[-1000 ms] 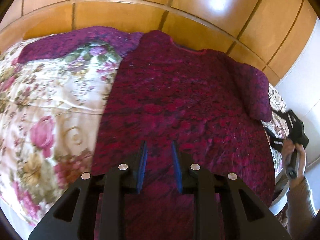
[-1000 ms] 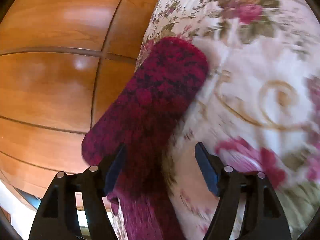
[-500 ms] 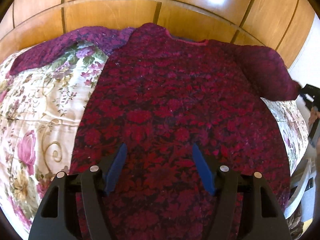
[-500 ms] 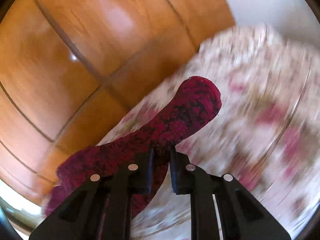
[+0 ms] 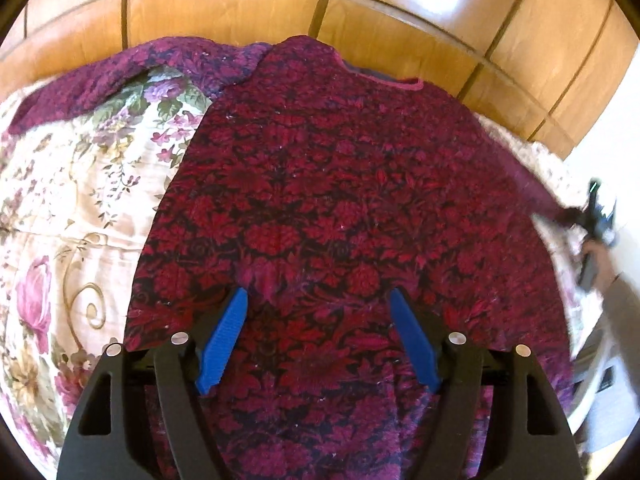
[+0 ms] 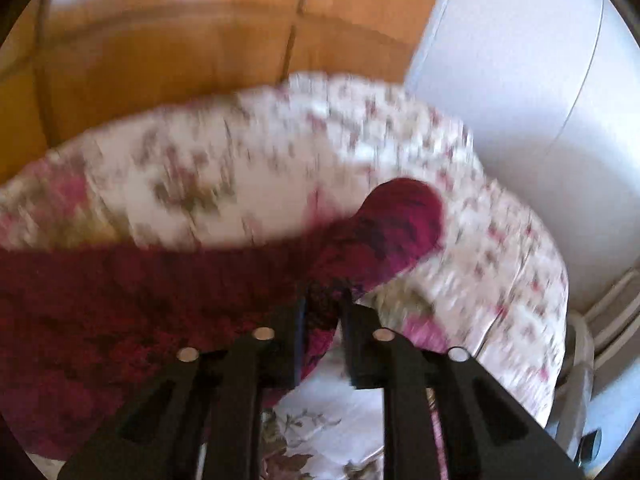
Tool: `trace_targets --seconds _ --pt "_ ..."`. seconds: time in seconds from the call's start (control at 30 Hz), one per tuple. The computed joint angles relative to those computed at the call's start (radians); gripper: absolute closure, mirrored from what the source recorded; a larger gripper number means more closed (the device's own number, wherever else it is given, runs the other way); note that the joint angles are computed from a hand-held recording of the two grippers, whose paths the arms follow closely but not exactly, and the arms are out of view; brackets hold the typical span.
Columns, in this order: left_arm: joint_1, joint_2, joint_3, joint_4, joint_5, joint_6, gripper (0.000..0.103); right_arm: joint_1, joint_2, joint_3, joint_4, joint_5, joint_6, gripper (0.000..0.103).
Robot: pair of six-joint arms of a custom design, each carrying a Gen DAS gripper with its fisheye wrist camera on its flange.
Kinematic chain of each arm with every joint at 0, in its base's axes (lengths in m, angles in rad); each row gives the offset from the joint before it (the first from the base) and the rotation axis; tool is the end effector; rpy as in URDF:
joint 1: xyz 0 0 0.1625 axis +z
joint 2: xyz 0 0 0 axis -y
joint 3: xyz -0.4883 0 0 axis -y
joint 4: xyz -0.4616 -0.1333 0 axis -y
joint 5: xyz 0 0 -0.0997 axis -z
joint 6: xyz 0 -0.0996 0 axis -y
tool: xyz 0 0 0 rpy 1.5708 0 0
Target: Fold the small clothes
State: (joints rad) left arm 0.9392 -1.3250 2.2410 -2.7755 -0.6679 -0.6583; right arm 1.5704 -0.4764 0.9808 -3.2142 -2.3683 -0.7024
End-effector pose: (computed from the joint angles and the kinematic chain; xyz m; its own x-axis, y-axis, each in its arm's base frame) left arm -0.1322 -0.5390 0.2392 -0.8461 -0.3268 -0.4212 0.0612 0.7253 -0.6857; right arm 0.0617 -0.9430 0.2248 -0.5331 0.2259 0.8153 -0.4510 0.7395 -0.4998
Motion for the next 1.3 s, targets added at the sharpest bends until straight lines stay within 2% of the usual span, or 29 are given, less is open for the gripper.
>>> trace_targets --seconds 0.03,0.07,0.1,0.13,0.23,0.3,0.37,0.43,0.57,0.67,0.8,0.83,0.9,1.0,1.17,1.2,1.23,1.3 --pt "0.002 -0.013 0.005 -0.019 -0.014 0.000 0.029 -0.004 -0.016 0.027 -0.004 0.010 0.030 0.074" --pt "0.004 -0.034 0.016 -0.044 -0.020 -0.005 0.027 -0.004 -0.027 0.041 -0.008 0.009 0.051 0.060" --pt "0.005 -0.054 0.026 -0.056 -0.007 -0.020 0.024 -0.003 -0.042 0.065 -0.027 0.002 0.069 0.033" --pt "0.007 -0.075 0.035 -0.062 0.010 -0.037 0.024 0.005 -0.058 0.084 -0.048 0.003 0.082 0.025" --pt "0.029 -0.165 0.070 -0.046 0.091 -0.148 0.024 0.030 -0.112 0.176 -0.120 0.019 0.104 0.021" --pt "0.049 -0.219 0.086 -0.006 0.129 -0.250 0.024 0.059 -0.146 0.234 -0.153 0.049 0.113 0.014" --pt "0.076 -0.276 0.099 0.046 0.169 -0.362 0.024 0.087 -0.180 0.313 -0.156 0.123 0.135 0.010" --pt "0.102 -0.326 0.107 0.087 0.204 -0.457 0.024 0.103 -0.190 0.352 -0.108 0.195 0.147 0.009" --pt "0.157 -0.386 0.103 0.060 0.265 -0.474 0.024 0.160 -0.183 0.421 0.018 0.331 0.135 0.007" --pt "0.207 -0.394 0.075 0.004 0.274 -0.415 0.024 0.203 -0.149 0.432 0.142 0.421 0.112 0.007" --pt "0.285 -0.378 0.017 -0.081 0.251 -0.291 0.024 0.245 -0.073 0.406 0.239 0.431 0.081 0.007" --pt "0.312 -0.367 -0.007 -0.107 0.229 -0.252 0.027 0.252 -0.056 0.399 0.252 0.428 0.079 0.007" --pt "0.349 -0.362 -0.047 -0.084 0.219 -0.239 0.031 0.261 -0.019 0.382 0.270 0.394 0.078 0.007" --pt "0.409 -0.330 -0.104 -0.134 0.185 -0.166 0.032 0.266 0.023 0.377 0.200 0.335 0.028 0.002" --pt "0.492 -0.277 -0.200 -0.112 0.164 -0.113 0.032 0.261 0.026 0.364 0.219 0.347 0.051 0.002" --pt "0.499 -0.264 -0.211 -0.136 0.163 -0.094 0.037 0.261 0.027 0.362 0.219 0.345 0.051 0.002" --pt "0.506 -0.250 -0.220 -0.176 0.157 -0.056 0.056 0.260 0.026 0.361 0.220 0.344 0.051 0.002" --pt "0.519 -0.231 -0.242 -0.206 0.123 0.006 0.080 0.260 0.031 0.356 0.224 0.342 0.058 0.002"
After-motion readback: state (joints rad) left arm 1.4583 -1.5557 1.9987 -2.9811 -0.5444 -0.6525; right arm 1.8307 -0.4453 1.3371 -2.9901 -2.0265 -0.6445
